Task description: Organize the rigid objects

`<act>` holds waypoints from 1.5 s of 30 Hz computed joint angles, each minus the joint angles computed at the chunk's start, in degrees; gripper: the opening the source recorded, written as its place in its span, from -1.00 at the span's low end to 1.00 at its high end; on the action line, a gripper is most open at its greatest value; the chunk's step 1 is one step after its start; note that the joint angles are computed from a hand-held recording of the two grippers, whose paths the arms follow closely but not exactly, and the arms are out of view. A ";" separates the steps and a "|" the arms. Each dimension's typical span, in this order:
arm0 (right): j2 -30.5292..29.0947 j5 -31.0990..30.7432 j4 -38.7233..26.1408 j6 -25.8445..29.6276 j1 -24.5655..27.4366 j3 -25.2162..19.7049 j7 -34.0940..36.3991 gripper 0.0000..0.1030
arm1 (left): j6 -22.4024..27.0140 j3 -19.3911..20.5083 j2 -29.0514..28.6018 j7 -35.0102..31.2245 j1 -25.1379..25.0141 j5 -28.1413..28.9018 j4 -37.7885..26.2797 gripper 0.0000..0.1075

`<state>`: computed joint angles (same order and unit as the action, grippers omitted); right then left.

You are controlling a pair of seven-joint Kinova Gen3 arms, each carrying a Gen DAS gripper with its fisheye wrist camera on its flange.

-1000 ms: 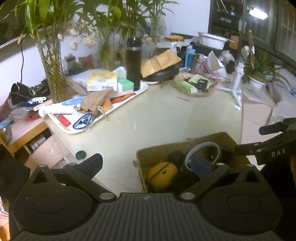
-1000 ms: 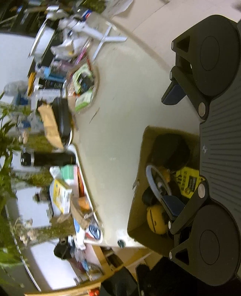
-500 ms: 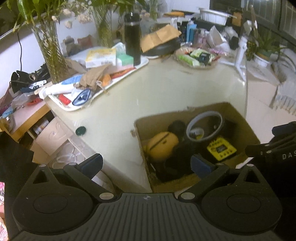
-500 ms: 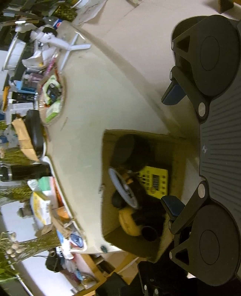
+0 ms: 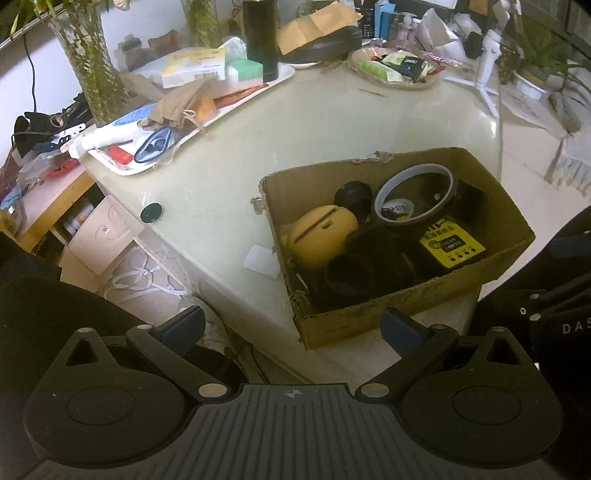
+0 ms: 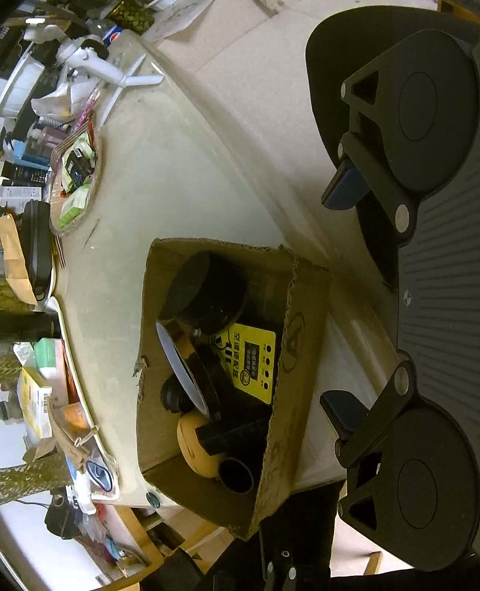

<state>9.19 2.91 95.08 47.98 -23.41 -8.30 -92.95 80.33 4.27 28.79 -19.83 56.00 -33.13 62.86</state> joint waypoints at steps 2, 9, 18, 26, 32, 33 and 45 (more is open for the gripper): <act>0.03 -0.20 -0.05 0.01 0.08 0.01 0.05 1.00 | -0.28 0.08 -0.17 0.08 -0.17 0.31 0.23 0.92; 0.04 -1.38 -0.07 -0.27 0.60 -0.03 1.11 1.00 | -0.25 0.26 0.07 -0.80 -0.60 1.15 -0.26 0.92; -0.09 -2.02 0.06 -0.56 0.89 0.03 1.46 1.00 | -1.03 0.35 -0.31 -1.43 -1.05 1.97 0.14 0.92; 0.06 -4.00 -0.44 -0.13 1.75 0.02 3.09 1.00 | -1.59 0.41 -0.38 -2.15 -1.07 2.00 0.16 0.92; 0.11 -5.45 -0.49 -0.25 2.34 -0.03 4.36 1.00 | -2.45 0.39 -0.65 -2.28 -1.04 1.84 0.56 0.92; 0.06 -5.86 -0.41 -0.41 2.50 -0.03 4.61 1.00 | -2.53 0.38 -0.72 -2.25 -1.02 1.80 0.66 0.92; -0.85 -7.40 0.87 -1.85 3.22 0.07 5.76 1.00 | -1.67 0.18 -0.30 -2.18 -0.20 0.75 0.09 0.92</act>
